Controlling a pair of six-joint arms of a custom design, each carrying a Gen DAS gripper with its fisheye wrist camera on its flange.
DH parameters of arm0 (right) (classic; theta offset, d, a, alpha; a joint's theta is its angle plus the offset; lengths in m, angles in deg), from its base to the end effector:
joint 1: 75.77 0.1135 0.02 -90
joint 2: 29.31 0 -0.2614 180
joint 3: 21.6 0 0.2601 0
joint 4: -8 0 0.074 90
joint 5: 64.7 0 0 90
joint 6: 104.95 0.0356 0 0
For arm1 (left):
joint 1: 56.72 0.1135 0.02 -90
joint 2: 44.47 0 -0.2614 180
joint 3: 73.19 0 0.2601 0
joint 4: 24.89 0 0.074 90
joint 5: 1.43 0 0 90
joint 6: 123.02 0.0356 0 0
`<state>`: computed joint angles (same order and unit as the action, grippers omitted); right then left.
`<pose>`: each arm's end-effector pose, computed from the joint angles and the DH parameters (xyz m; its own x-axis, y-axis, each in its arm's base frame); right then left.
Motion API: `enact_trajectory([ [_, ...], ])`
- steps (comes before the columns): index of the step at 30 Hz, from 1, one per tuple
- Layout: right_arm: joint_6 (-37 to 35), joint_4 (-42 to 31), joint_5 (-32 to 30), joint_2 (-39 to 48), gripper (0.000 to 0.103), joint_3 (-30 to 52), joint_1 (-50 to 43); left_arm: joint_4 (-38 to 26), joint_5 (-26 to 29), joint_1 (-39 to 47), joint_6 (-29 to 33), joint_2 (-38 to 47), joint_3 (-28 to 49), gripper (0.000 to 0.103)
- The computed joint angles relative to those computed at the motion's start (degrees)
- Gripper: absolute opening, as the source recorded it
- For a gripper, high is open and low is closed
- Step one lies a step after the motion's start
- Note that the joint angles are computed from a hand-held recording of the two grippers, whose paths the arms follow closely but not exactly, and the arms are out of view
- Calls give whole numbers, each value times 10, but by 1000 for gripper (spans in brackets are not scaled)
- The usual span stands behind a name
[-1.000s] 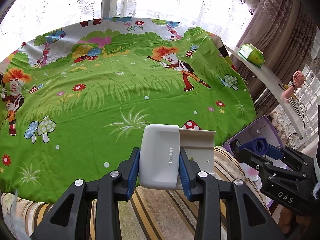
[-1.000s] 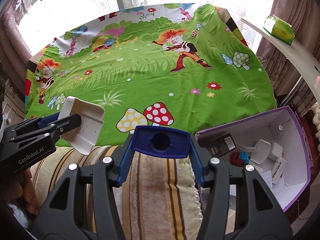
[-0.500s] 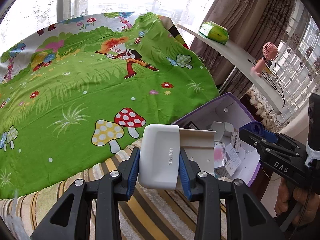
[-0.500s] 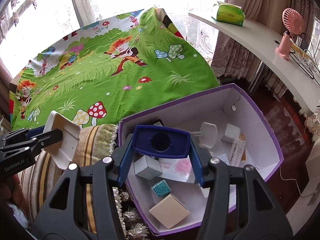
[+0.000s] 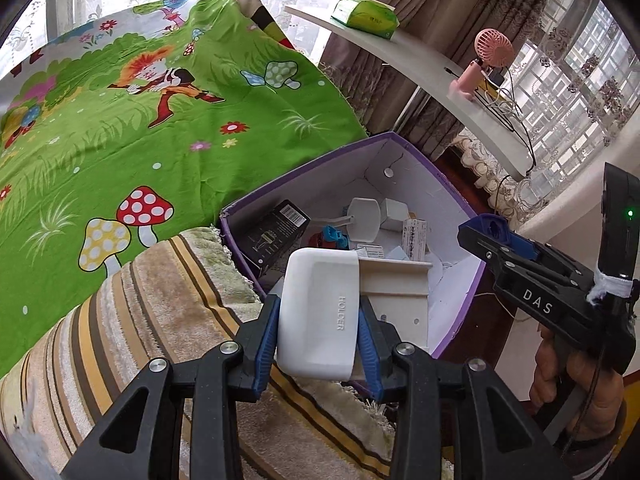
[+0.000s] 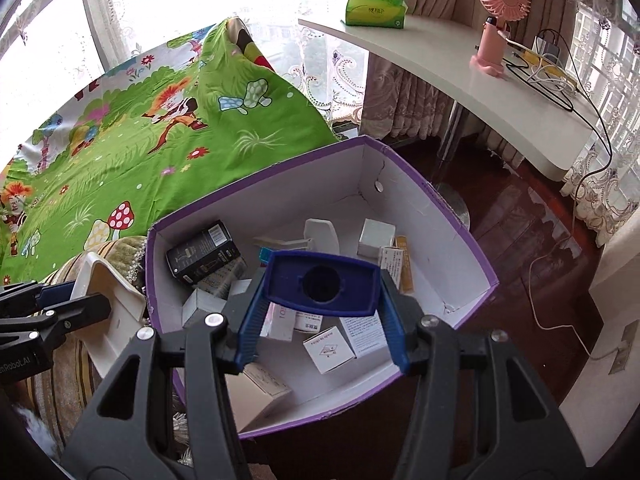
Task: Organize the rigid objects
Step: 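Open both grippers to drop the holder and block into the purple box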
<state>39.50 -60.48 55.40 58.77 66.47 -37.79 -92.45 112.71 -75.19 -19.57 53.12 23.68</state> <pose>0.2552 0.1766 0.2772 -0.7416 0.3140 -0.5928 0.3714 0.9281 0.0270 0.3312 -0.1260 0.2704 -0.7563 0.4764 -0.4483 0.6257 0.7267 -0.2834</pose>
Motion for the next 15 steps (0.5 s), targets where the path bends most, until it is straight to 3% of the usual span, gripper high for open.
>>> enact_trajectory([
  [8,1,-2,1,-10,56,-8,-4,-3,-2,-13,-6,-1,-2,41],
  [11,0,-2,-1,-10,75,-9,-6,-7,-16,-23,-4,1,-2,63],
  [15,2,-7,0,-9,76,-5,-2,-10,-20,-24,-3,-2,-5,66],
])
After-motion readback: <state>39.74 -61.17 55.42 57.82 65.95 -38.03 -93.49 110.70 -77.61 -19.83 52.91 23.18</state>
